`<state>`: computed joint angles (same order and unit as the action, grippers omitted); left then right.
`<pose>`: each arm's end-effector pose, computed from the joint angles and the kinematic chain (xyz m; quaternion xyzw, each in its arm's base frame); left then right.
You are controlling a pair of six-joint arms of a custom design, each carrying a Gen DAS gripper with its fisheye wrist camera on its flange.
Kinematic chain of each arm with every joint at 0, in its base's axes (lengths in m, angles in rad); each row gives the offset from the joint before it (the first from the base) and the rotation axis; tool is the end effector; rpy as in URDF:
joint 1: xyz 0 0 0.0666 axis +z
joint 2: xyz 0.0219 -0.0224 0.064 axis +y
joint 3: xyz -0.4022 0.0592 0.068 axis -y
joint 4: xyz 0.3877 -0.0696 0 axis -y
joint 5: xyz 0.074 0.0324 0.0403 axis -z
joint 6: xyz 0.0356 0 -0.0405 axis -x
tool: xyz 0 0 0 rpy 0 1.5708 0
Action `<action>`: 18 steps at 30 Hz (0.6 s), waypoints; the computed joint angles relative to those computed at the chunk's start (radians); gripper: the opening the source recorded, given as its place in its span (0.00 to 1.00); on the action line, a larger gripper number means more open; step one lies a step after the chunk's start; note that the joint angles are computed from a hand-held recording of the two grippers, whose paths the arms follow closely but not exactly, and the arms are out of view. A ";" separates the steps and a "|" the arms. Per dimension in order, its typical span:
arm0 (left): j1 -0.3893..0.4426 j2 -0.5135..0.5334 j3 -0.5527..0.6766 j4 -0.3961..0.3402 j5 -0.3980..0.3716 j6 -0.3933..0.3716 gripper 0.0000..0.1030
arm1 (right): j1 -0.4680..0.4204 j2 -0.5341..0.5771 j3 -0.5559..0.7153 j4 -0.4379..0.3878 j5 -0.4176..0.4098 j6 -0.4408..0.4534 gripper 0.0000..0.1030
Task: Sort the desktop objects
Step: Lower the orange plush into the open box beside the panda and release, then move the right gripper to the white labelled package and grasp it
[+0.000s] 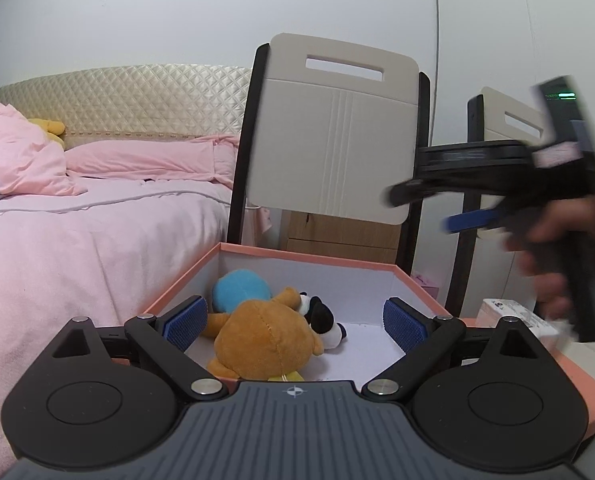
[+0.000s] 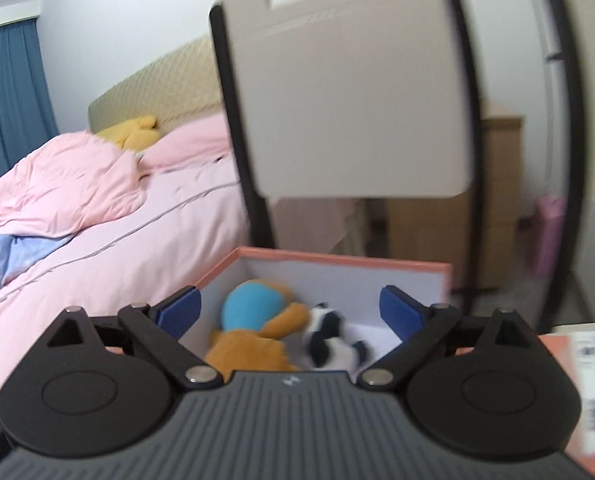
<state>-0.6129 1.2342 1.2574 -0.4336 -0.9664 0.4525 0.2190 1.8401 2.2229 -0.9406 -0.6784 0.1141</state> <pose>0.3660 -0.2221 0.5039 -0.1945 0.7586 0.0882 0.6155 0.6202 0.1605 0.5910 -0.2959 0.7865 0.3145 0.4416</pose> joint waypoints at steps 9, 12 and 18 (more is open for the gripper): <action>-0.031 -0.008 -0.053 0.154 -0.028 -0.117 0.94 | -0.110 -0.297 -0.515 0.376 0.003 -0.023 0.95; -0.038 -0.007 -0.062 0.186 -0.026 -0.146 0.94 | -0.135 -0.374 -0.651 0.496 0.015 -0.065 0.95; -0.049 -0.003 -0.068 0.200 -0.023 -0.164 0.94 | -0.179 -0.474 -0.839 0.665 0.025 -0.146 1.00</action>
